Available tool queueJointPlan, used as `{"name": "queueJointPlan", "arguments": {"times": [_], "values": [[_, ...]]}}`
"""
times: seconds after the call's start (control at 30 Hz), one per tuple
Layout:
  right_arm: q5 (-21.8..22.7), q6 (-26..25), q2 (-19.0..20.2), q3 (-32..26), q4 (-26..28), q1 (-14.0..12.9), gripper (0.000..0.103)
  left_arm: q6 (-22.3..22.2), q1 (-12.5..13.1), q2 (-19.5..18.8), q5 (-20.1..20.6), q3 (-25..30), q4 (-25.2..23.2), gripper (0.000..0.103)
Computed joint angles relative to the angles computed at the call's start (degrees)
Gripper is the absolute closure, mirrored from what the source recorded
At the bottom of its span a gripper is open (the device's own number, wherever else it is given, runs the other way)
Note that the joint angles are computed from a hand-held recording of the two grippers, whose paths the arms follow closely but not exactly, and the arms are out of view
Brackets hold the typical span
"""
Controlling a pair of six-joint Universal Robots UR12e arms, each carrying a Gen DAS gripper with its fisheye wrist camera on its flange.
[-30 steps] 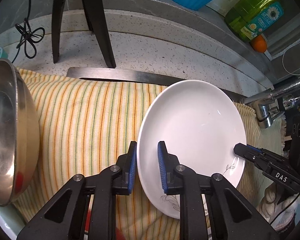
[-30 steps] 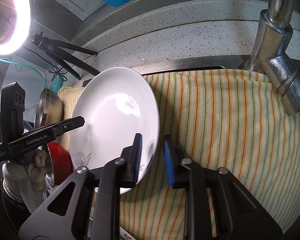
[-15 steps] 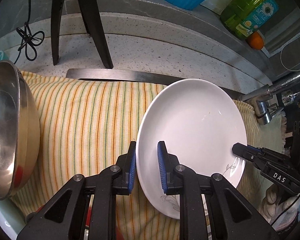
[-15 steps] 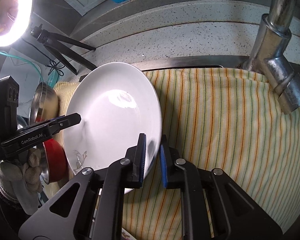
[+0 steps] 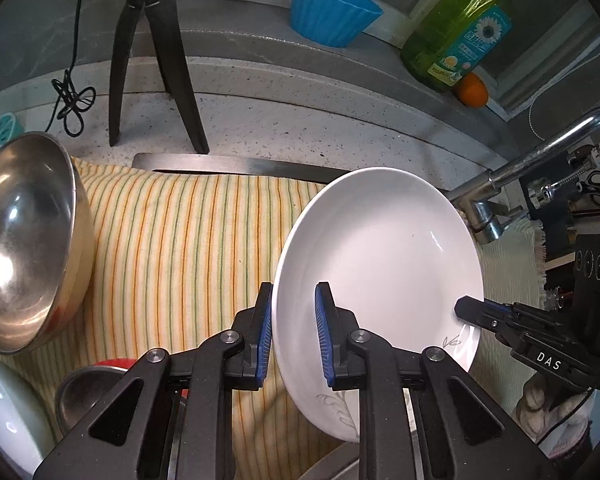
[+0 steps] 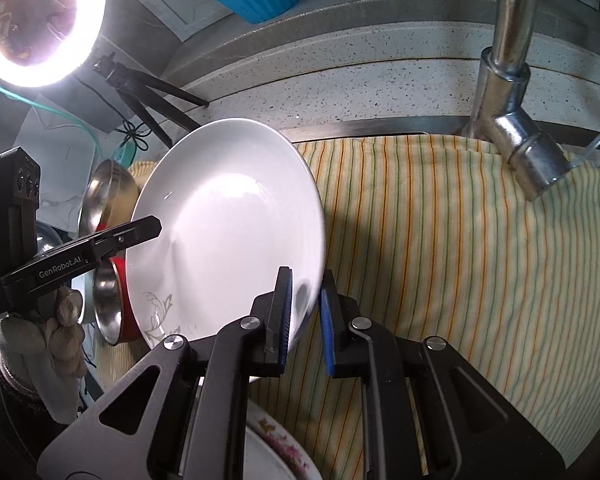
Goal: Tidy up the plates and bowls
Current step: 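Lift the plain white plate and carry it to the plate stack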
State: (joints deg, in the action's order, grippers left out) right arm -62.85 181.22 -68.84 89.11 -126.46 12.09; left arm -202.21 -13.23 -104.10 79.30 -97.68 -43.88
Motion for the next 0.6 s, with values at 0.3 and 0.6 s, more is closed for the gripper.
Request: {"name": "queueJointPlan", "arguments": {"times": [0.3, 0.6], "values": [[1.11, -0.67, -4.58, 4.09, -1.03, -0.81, 0.089, -1.08, -0.71, 3.24, -1.7, -3.52, 2.75, 0.085], [2.42, -1.19, -9.42, 9.04, -0.99, -1.5, 0.09, -2.15, -1.74, 6.77, -2.85, -7.62, 4.36, 0.085]]}}
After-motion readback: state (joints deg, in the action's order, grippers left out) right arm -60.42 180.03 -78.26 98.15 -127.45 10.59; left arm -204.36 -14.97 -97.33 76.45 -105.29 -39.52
